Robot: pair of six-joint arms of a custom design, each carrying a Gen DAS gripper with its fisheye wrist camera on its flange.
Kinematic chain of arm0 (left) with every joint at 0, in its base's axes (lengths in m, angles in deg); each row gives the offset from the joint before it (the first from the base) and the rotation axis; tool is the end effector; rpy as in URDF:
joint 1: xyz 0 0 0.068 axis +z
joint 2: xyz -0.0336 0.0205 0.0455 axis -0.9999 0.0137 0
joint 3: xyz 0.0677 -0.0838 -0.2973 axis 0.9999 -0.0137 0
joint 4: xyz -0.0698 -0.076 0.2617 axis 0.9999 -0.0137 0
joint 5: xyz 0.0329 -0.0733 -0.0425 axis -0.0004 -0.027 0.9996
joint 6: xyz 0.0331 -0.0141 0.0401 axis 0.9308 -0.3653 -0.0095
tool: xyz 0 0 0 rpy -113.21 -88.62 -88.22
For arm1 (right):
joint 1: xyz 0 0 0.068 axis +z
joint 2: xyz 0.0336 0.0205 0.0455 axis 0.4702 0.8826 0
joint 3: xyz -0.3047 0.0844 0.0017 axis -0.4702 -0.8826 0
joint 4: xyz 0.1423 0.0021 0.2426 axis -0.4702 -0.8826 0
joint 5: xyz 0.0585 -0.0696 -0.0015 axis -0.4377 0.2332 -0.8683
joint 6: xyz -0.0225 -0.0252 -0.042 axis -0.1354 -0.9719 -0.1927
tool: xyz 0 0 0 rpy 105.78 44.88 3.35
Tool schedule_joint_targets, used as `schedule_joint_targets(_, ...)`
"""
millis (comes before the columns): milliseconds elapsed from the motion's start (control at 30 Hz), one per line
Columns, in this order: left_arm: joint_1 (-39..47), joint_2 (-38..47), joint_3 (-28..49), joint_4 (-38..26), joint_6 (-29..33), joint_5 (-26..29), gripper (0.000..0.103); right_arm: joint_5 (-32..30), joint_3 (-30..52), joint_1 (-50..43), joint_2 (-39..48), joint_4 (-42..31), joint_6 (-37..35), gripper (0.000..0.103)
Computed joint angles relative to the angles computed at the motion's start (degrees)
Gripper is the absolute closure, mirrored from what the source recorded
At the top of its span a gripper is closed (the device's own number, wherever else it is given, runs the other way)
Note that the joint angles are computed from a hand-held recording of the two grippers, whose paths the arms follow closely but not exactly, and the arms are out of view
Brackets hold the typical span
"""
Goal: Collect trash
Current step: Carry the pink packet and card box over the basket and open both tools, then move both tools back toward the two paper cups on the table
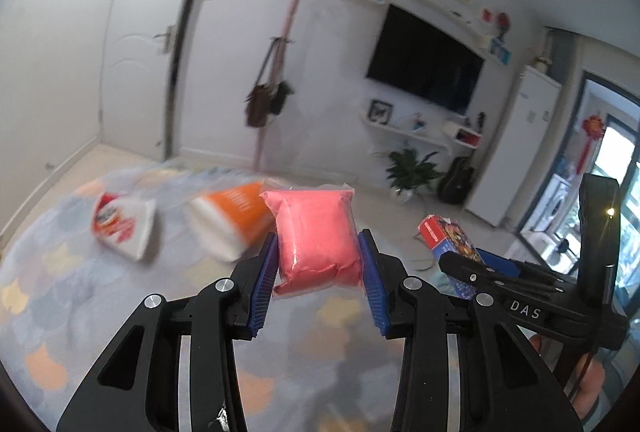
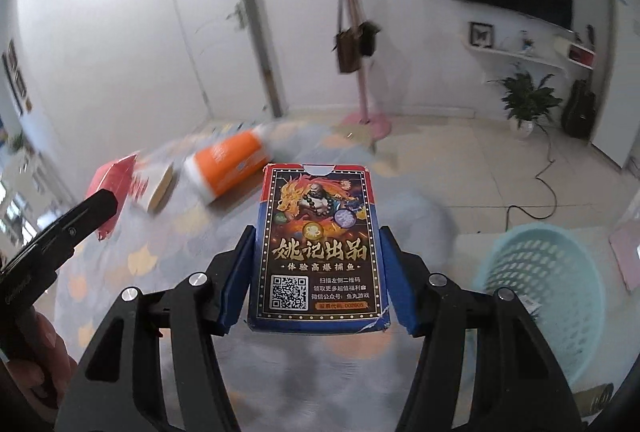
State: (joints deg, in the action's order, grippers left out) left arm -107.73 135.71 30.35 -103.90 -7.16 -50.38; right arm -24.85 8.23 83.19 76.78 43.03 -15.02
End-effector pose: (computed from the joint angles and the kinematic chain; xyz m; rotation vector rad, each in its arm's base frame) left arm 0.2237 -0.0872 0.3391 0.4101 2.0425 -0.6178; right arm 0.1796 0.2158 0.3046 0.2984 2.2058 0.0945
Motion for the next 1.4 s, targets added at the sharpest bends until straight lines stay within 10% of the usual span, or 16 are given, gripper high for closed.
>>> schedule_joint_targets(500, -31.1, 17.0, 12.1, 5.5, -3.3, -13.3, 0.064, 8.1, -13.2, -6.3, -32.4, -28.2, 18.2, 0.047)
schedule_joint_targets(933, -34.9, 35.7, 17.7, 7.3, -3.5, -5.3, 0.064, -24.7, -30.8, -54.3, -47.2, -9.3, -13.6, 0.046)
schedule_joint_targets(1267, -34.0, 39.3, 20.7, 4.9, -4.1, -1.1, 0.051, -40.0, -33.2, -70.4, -45.5, -3.6, -21.8, 0.044)
schedule_joint_targets(1400, -33.9, 38.7, 20.3, 4.9, -3.9, -0.5, 0.051, -36.8, -32.3, -66.8, -46.6, -5.1, -20.3, 0.044)
